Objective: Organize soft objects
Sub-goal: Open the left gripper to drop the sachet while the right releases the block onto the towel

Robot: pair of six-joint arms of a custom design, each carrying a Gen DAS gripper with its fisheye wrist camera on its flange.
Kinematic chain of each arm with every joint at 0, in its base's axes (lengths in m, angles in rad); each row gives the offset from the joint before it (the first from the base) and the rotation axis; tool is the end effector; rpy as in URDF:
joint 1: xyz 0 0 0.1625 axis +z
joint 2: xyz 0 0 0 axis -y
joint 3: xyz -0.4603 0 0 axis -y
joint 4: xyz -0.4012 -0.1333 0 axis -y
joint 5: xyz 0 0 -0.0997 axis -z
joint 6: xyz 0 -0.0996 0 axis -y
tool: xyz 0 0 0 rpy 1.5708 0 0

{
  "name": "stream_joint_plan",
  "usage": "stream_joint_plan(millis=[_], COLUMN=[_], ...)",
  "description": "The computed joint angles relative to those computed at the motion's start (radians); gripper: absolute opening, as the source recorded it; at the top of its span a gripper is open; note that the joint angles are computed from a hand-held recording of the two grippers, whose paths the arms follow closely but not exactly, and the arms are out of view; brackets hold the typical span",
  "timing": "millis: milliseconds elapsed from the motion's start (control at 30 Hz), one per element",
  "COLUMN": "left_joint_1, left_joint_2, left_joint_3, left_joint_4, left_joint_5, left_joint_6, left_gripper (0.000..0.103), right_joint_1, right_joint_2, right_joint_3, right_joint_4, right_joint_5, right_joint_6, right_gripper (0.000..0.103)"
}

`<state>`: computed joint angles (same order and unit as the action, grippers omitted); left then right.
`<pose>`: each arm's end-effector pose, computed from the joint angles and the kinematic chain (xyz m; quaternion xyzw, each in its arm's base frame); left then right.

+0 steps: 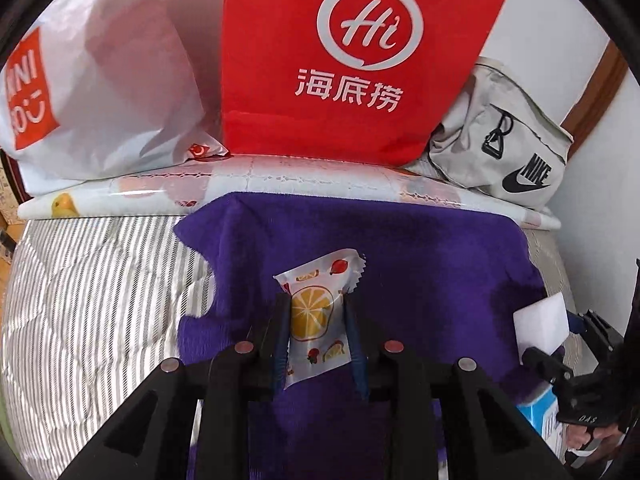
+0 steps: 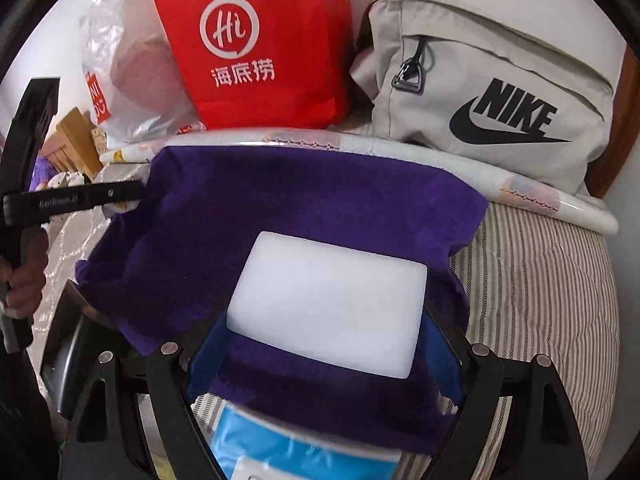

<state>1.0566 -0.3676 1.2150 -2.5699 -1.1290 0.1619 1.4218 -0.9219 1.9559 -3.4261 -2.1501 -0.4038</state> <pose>-0.2439 -0.7894 -0.0467 0.3070 0.9233 -0.1111 0.2021 -0.0130 -0.6172 0.2007 -0.0015 -0.8860 0.2966 0.3563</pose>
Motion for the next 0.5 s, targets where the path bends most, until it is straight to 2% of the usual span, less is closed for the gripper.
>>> stream_joint_plan(millis=[300,400,433,500], left_joint_1=[0.010,0.012,0.011,0.009], left_joint_2=[0.056,0.065,0.066,0.068], left_joint_3=[-0.091,-0.105,-0.104,-0.101], left_joint_4=[0.063,0.074,0.064,0.051], left_joint_5=[0.016,0.014,0.013,0.017], left_joint_6=[-0.005,-0.012,-0.006,-0.003], left_gripper=[0.030,0.040,0.049,0.059], right_joint_1=[-0.018,-0.025,-0.025,-0.026], right_joint_2=[0.003,-0.003,0.000,0.002], right_joint_3=[-0.028,-0.031,-0.035,-0.037], right_joint_4=[0.083,0.110,0.109,0.110], right_joint_5=[0.008,0.025,0.022,0.016], right_joint_6=[0.050,0.064,0.064,0.067], right_gripper=[0.086,0.088,0.088,0.091])
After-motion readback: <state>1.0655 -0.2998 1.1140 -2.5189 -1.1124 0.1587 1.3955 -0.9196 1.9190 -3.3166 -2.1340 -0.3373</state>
